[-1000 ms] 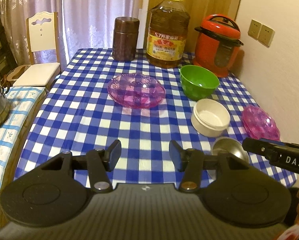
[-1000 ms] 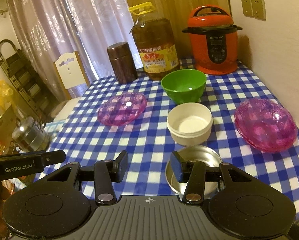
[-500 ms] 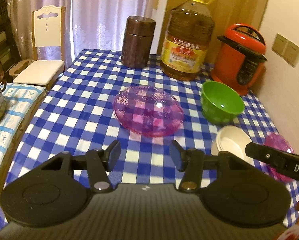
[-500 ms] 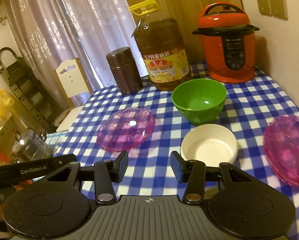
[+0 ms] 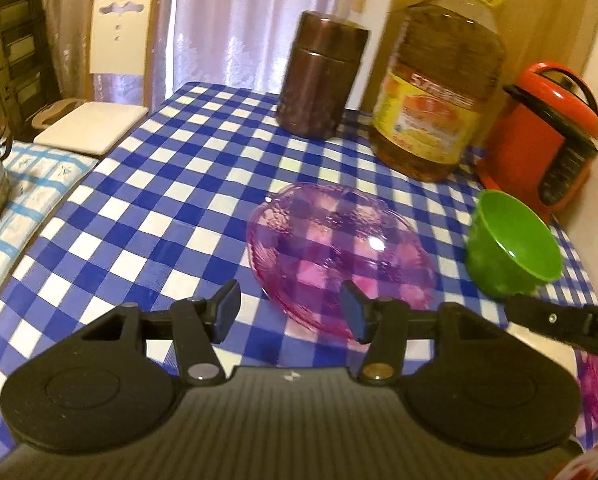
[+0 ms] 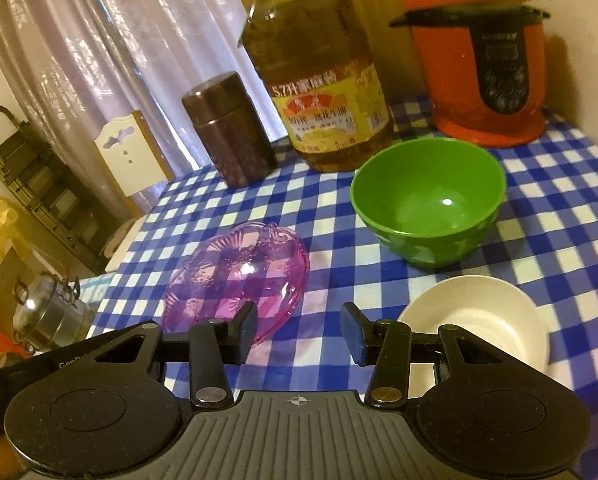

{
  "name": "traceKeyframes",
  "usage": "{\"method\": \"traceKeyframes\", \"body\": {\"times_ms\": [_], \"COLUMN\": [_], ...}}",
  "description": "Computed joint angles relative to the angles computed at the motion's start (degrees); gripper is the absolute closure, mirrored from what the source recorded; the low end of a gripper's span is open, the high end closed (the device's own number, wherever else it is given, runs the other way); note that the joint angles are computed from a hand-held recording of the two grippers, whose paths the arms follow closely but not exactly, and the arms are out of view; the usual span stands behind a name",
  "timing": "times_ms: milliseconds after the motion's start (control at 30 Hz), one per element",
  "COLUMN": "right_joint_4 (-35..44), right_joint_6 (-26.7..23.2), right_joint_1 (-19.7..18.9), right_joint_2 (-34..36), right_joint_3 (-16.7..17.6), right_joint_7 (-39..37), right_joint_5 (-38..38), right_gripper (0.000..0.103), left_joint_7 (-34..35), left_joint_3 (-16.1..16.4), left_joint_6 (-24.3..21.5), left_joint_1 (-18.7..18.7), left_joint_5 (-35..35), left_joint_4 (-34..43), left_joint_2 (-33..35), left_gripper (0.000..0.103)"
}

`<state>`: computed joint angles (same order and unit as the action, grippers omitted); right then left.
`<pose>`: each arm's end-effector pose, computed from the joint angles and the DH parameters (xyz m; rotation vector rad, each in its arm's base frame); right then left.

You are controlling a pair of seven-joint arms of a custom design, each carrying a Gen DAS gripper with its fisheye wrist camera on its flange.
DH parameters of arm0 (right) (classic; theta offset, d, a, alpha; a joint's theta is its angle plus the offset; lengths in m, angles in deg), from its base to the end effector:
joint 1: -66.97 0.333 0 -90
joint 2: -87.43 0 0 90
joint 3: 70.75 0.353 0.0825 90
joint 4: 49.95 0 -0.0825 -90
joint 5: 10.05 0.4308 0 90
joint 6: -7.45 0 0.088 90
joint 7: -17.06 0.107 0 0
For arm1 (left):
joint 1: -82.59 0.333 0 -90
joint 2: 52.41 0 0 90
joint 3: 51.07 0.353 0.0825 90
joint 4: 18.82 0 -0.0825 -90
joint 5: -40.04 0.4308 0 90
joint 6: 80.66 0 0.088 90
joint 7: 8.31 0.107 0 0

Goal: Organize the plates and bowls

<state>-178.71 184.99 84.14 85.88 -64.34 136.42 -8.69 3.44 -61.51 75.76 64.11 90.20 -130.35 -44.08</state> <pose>0.5546 0.2404 0.4926 -1.5136 1.7118 -0.3312 0.5791 -0.3472 0.4844 -1.9348 1.6308 -0.8998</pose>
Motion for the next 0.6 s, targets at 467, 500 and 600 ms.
{"method": "traceKeyframes", "body": {"times_ms": [467,500,600], "right_joint_4": [8.84,9.47,10.88], "right_joint_6": [-2.51,-2.67,-3.02], "right_joint_1": [2.27,2.57,3.31], "right_joint_2": [9.76,10.35,11.81], "right_joint_3": [-0.66,-1.03,-1.98], "right_joint_7": [-15.64,-15.32,-14.48], "right_joint_5": [16.42,16.29,15.44], "right_gripper": [0.056,0.056,0.056], "left_joint_7": [-2.66,-2.18,-1.61], "left_joint_3": [3.03,3.01,3.35], "left_joint_6": [2.91,3.07,3.96], "left_joint_1": [-0.53,-0.41,-0.39], "left_joint_5": [-0.20,-0.68,-1.46], "left_joint_4": [3.63,3.83,4.11], "left_joint_2": [5.96,6.28,7.03], "left_gripper": [0.061,0.061,0.065]}}
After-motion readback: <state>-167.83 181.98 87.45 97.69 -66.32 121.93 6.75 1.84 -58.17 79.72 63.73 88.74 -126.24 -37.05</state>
